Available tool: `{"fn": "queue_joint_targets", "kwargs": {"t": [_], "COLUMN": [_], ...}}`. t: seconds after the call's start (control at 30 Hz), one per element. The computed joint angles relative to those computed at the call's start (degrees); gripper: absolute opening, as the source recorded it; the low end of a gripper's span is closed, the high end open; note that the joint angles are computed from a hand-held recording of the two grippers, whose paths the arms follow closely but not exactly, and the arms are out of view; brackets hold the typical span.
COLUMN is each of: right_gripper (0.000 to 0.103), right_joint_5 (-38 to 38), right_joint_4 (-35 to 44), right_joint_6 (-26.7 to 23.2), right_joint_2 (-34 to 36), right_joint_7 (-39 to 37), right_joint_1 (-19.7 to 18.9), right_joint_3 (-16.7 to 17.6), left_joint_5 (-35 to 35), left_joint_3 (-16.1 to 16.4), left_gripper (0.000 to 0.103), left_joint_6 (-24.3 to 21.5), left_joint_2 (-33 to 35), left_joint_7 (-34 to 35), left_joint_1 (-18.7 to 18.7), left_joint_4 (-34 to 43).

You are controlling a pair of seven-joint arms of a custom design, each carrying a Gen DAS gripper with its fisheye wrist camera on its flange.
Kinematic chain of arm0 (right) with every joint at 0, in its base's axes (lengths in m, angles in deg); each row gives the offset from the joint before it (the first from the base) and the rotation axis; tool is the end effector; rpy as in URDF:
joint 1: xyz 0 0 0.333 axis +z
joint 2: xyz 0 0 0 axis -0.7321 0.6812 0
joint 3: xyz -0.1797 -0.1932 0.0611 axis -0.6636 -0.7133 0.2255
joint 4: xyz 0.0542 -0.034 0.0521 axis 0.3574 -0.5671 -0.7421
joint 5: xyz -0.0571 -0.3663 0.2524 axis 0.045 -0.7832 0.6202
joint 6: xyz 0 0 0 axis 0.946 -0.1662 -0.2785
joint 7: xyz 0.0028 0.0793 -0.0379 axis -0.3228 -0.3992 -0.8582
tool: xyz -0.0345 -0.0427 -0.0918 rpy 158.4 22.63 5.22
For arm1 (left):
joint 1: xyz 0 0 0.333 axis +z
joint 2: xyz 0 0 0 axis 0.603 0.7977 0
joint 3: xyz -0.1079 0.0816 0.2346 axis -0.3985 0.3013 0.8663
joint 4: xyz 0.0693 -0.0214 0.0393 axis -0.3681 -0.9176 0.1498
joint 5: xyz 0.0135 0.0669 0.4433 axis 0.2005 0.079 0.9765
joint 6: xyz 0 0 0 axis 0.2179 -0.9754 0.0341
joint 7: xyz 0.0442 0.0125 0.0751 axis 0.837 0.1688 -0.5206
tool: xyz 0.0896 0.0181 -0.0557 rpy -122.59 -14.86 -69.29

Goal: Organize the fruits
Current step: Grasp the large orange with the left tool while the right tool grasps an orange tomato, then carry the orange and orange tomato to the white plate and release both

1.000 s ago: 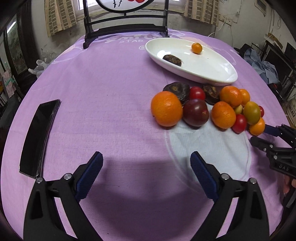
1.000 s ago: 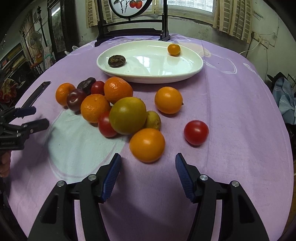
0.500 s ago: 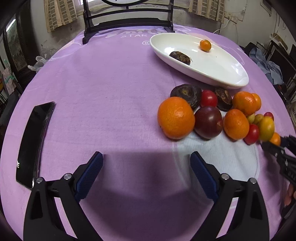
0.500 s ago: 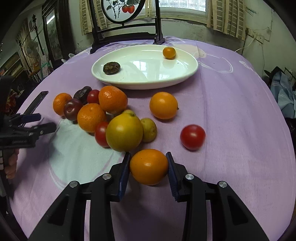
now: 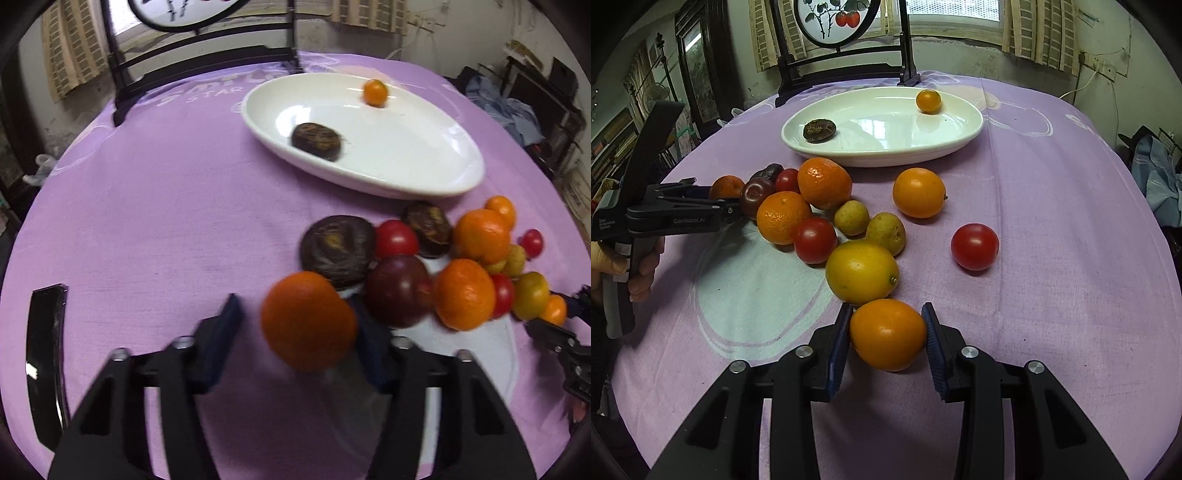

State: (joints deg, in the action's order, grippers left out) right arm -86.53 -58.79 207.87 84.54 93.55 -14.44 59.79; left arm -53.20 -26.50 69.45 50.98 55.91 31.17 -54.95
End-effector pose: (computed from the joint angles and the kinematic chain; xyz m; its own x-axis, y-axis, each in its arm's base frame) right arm 0.5024 0.4435 0.4120 -0.2377 -0.9686 -0.0733 -0.8021 0.2382 -0.5477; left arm 0.7150 -0.1795 0.4005 -0.6805 -0.7328 -0.0034 -0.6219 0.5800 -0.5261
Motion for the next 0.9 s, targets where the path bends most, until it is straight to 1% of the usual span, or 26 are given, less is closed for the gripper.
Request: {"fn": "queue_joint_targets", "kwargs": {"t": [0.1,0.17,0.3,0.43,0.53,0.6,0.67,0.77,0.83,0.9], "right_gripper": [0.038,0.038,0.038,0.038,0.038,0.038,0.038,0.038,0.038,0.038], "right_joint_5": [0.02,-0.27,-0.97,-2.95,-4.97,-5.71,-6.34,-7.65,-7.84,-7.43], "right_joint_4": [-0.54,-1.23,-2.3,-2.1,-1.16,0.29,2.34,6.13,8.94,11.53], "right_joint_6": [0.03,0.08,-0.77,-2.37,-2.07,-1.84,-1.87,-0.75,-0.81,0.56], "right_joint_2": [-0.62,-1.41,-3.1,-4.48,-4.98,-4.49,-3.37,-0.77,1.33,3.57], "right_joint_7": [0.27,0.69,1.41,1.48,1.05,-0.38,-2.15,-4.25,-5.45,-6.87], "right_joint_1": [0.15,0.26,0.39,0.47,0.23,-0.01,-0.26,-0.87,-1.13,-1.64], "right_joint_3": [0.13,0.27,0.64,1.01,1.05,0.97,0.7,-0.3,-1.03,-1.94], "left_joint_5": [0.23,-1.06,-4.13,-7.83,-10.64,-11.07,-10.25,-8.81,-7.03,-4.8], "left_joint_3": [0.03,-0.06,-0.08,-0.21,-0.55,-0.65,-0.82,-1.08,-1.23,-1.26], "left_gripper": [0.042,0.042,0.042,0.042,0.042,0.042,0.042,0.042,0.042,0.042], "left_joint_6": [-0.27,-3.07,-5.99,-7.01,-7.18,-7.19,-6.81,-7.45,-9.1,-10.34], "left_joint_2": [-2.26,-3.03,-6.27,-9.38,-10.78,-10.73,-9.47,-5.77,-1.38,3.04], "left_joint_7": [0.62,0.97,3.26,6.09,8.38,8.55,7.43,4.61,1.37,-1.5], "left_joint_1": [0.08,0.89,2.52,3.53,3.52,3.05,2.12,0.91,-0.27,-1.5], "left_joint_4": [-2.68,-2.88,-5.71,-7.46,-7.47,-6.72,-4.58,0.73,6.76,12.7]}}
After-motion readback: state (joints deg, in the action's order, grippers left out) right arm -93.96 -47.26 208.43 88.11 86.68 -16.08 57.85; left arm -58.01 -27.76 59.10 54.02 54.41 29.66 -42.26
